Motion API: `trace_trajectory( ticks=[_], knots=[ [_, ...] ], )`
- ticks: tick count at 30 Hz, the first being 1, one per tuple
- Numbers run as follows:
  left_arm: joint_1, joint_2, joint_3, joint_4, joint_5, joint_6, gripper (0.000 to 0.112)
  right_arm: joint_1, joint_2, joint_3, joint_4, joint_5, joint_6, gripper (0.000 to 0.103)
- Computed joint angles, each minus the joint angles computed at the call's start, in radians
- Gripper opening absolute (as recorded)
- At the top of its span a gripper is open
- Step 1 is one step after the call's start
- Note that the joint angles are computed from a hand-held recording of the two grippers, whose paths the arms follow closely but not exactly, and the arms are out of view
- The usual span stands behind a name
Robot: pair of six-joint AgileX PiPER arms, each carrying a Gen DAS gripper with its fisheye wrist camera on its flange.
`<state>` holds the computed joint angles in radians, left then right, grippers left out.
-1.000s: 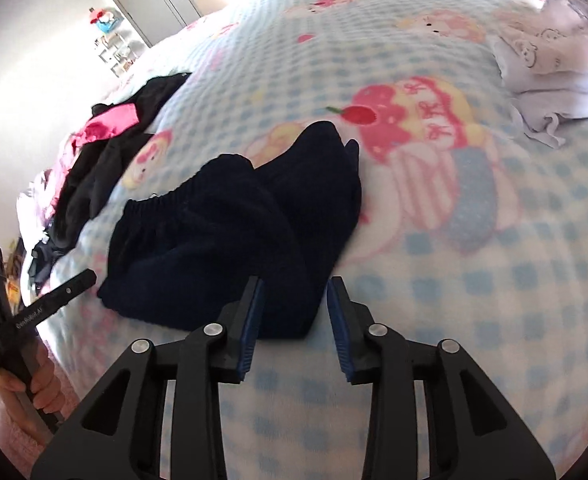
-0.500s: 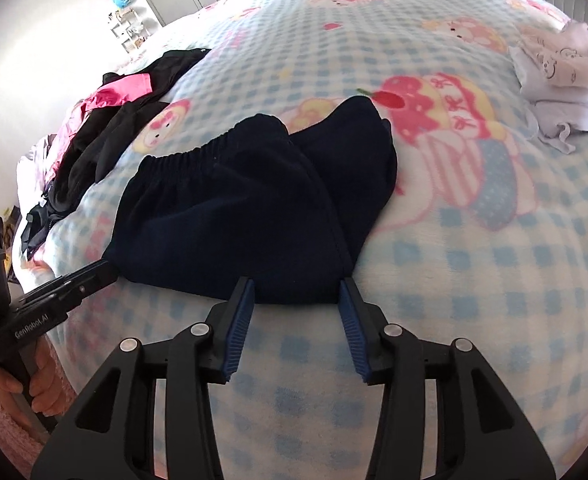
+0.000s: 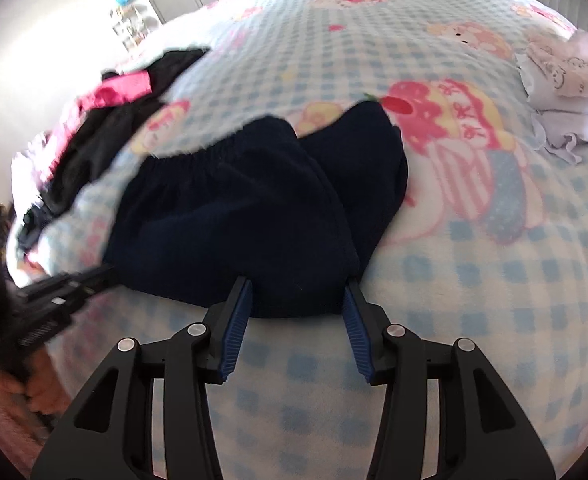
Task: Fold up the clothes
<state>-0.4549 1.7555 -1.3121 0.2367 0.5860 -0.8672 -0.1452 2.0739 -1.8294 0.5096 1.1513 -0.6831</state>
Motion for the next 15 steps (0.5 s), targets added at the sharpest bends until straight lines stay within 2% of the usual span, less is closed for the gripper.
trace_trajectory(
  ticks=[3,6,12,15],
  knots=[
    [-0.002,-0.038,0.018,0.046,0.0,-0.064,0.007,-0.004,0.01,-0.001,0.0,-0.006,0.012,0.044],
    [-0.014,-0.064,0.011,0.111,0.033,-0.107,0.006,-0.008,0.017,-0.005,-0.002,-0.013,0.021,0.043],
    [-0.012,-0.029,-0.063,0.119,0.142,-0.029,0.006,-0.01,0.042,-0.029,-0.012,-0.008,0.042,0.039],
    [-0.008,-0.028,-0.055,0.125,0.165,-0.004,0.006,-0.004,0.038,-0.019,-0.023,-0.024,0.032,0.039]
  ],
)
